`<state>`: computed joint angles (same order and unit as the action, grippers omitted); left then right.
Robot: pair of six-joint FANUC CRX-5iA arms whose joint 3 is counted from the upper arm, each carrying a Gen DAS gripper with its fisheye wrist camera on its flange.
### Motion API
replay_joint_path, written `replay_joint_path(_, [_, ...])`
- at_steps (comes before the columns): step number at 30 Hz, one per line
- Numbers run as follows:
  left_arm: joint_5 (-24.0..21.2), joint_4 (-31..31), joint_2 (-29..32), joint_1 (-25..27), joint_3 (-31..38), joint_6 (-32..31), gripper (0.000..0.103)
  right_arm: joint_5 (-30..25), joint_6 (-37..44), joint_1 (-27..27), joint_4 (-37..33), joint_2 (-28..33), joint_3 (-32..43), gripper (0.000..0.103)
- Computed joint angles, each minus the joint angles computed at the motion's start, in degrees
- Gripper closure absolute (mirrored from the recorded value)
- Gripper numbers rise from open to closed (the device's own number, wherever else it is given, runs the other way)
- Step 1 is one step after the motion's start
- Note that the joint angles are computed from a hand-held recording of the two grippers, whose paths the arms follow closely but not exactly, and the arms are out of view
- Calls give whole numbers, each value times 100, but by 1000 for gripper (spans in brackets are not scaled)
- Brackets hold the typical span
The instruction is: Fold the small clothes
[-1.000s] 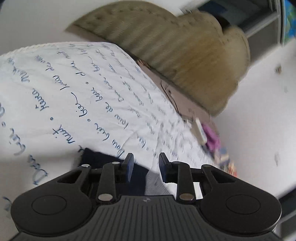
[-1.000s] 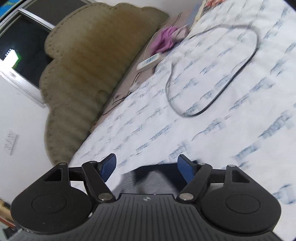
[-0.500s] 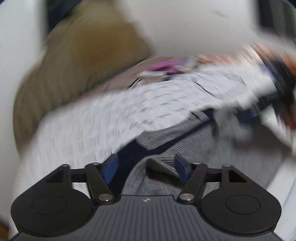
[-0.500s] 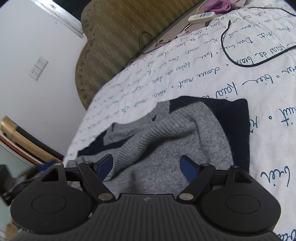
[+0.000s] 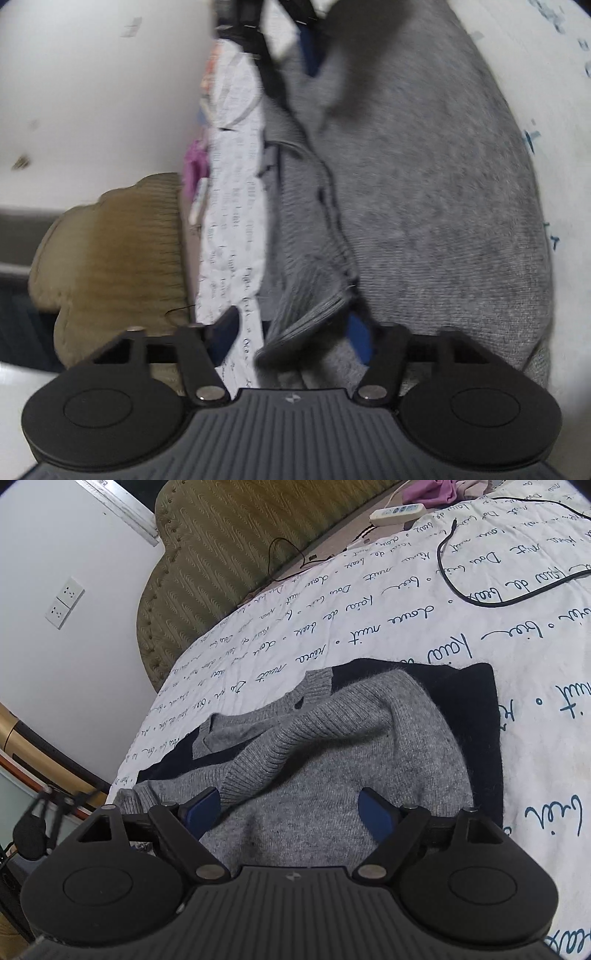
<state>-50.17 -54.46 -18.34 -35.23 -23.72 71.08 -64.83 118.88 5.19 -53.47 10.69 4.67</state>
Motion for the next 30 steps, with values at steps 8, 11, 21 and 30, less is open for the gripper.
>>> replay_joint_path(8, [-60,935,83,463,246,-164,97,-59,59,-90,-117,27,-5,17])
replay_joint_path(11, [431,1391,-128,989,205,578,97,-177,13,-230,-299,128,109,17])
replay_joint_path(21, [80,1565,428,2603,878,4494,96,1082,27,-503,-1050,34,-85,16])
replay_joint_path(30, [-208,1538,120,2223,540,4594,93,873,-538,19,215,571,515,53])
